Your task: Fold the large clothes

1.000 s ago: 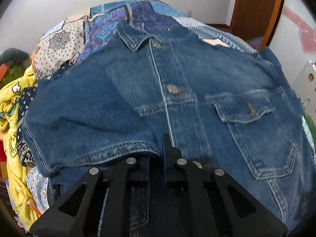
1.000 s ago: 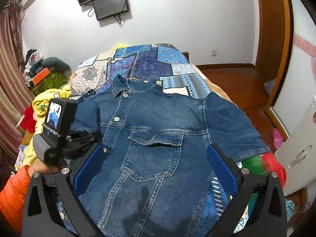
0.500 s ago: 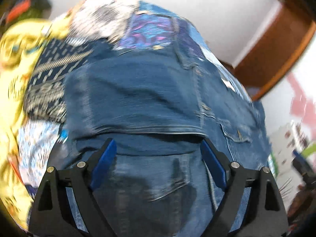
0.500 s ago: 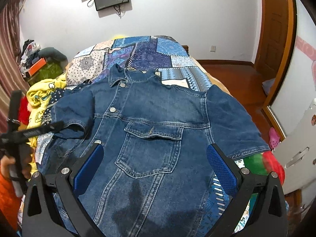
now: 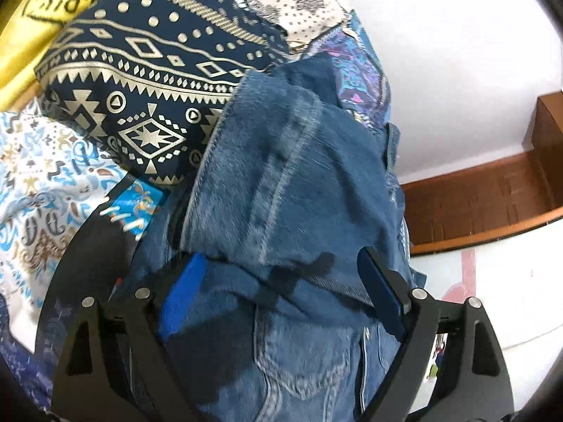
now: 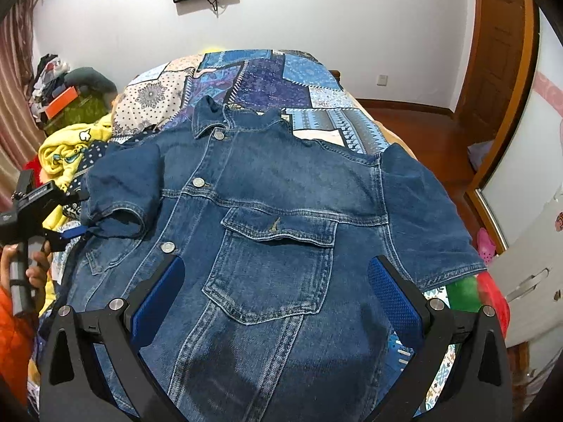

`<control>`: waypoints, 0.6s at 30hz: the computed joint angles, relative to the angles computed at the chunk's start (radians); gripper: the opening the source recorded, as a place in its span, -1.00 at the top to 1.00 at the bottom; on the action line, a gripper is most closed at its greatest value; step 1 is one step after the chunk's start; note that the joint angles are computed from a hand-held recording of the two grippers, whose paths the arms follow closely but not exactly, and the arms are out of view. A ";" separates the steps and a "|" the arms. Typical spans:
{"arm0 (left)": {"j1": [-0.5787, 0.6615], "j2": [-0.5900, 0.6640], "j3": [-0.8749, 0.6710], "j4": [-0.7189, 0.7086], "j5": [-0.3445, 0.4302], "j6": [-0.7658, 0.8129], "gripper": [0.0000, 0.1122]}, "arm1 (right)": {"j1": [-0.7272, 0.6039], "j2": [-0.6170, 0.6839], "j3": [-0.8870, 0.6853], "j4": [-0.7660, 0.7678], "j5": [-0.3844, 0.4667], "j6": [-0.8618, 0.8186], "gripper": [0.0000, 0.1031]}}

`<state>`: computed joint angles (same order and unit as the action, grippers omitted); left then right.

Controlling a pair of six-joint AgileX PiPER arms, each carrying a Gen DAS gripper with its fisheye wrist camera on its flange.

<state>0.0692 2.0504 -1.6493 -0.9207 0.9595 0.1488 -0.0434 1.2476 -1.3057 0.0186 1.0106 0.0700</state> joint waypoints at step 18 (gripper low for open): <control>-0.159 -0.045 -0.293 0.558 -0.087 -0.285 0.79 | -0.094 -0.031 0.004 0.070 0.001 -0.064 -1.00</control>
<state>-0.0901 2.0056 -1.9422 -0.3624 0.8727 -0.1365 -0.1377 1.2164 -1.3021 0.0883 1.0118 0.0058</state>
